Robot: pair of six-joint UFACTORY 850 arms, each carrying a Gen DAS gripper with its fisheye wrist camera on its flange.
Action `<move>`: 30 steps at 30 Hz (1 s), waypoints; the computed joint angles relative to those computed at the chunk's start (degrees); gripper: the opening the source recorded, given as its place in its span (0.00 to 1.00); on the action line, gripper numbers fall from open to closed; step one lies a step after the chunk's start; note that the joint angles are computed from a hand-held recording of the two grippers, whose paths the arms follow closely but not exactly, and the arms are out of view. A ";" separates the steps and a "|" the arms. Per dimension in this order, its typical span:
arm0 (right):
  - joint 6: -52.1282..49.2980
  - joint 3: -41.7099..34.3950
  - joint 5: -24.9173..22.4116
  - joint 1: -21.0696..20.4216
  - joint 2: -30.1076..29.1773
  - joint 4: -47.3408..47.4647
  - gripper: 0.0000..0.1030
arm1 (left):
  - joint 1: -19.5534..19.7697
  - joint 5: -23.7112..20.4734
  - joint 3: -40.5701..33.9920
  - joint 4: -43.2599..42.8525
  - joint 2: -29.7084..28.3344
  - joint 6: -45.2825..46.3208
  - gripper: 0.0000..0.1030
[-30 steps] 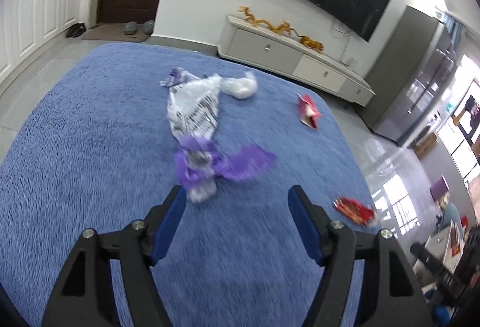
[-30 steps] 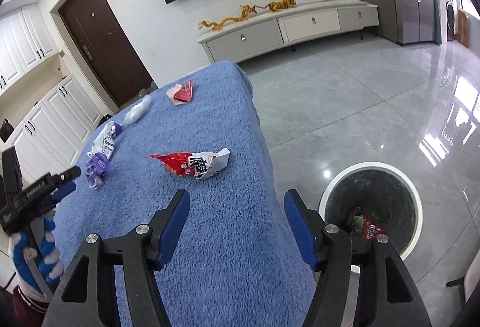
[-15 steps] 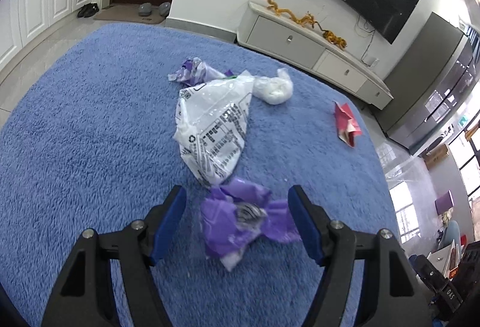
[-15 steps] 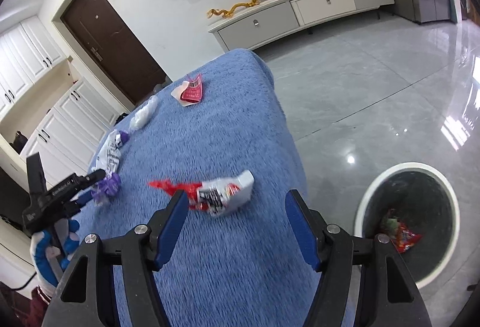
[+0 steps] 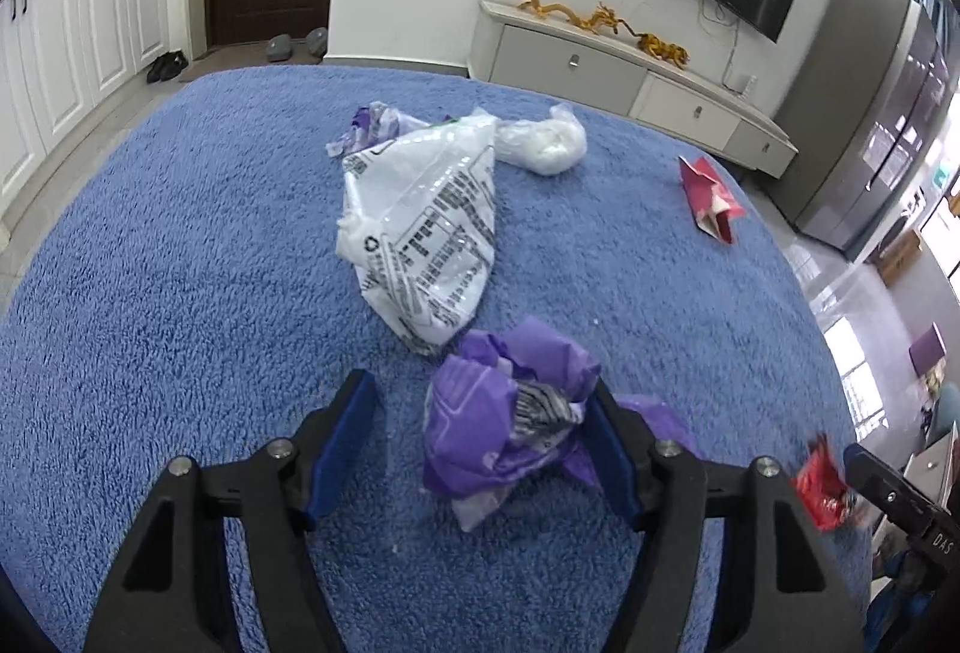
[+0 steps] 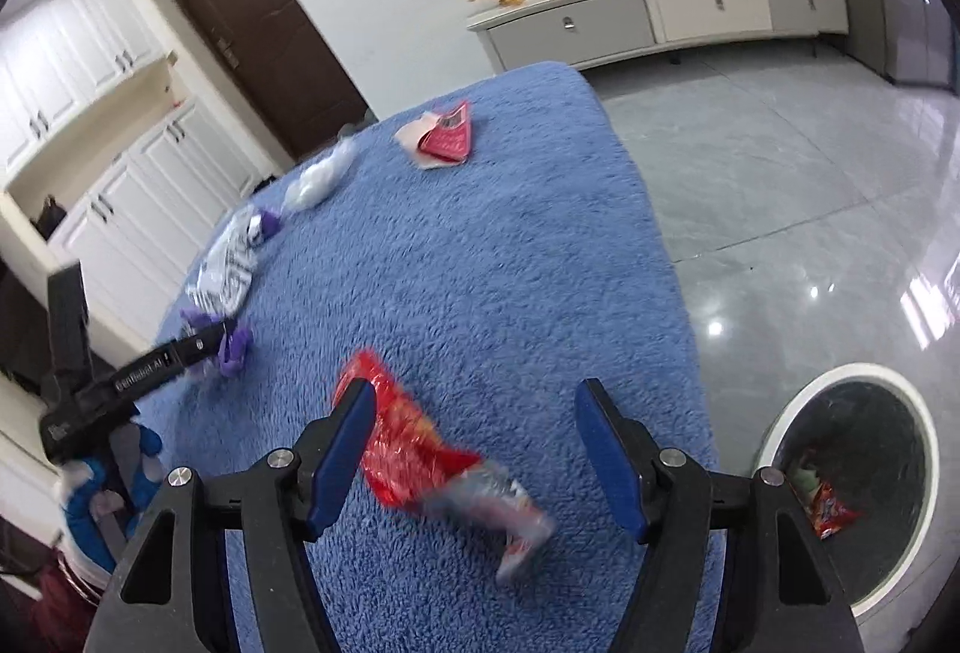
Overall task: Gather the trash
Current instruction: 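Grasp the purple bag with the left tool while the right tool grasps the red-and-white wrapper, then carry both items over the trash bin and open both tools to drop them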
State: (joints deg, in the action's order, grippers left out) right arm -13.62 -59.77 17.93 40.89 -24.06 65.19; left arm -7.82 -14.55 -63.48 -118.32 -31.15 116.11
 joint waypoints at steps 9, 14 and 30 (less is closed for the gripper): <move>-15.69 -1.45 -1.44 2.41 -0.65 9.01 0.50 | -0.44 -1.01 2.77 -0.18 1.98 3.51 0.45; -30.49 -3.45 -1.12 4.42 -1.83 19.84 0.39 | -0.24 -1.80 4.51 0.34 3.22 3.67 0.40; -3.29 1.26 1.83 5.29 1.20 -1.07 0.20 | 0.30 -8.40 9.75 9.56 9.48 -3.47 0.32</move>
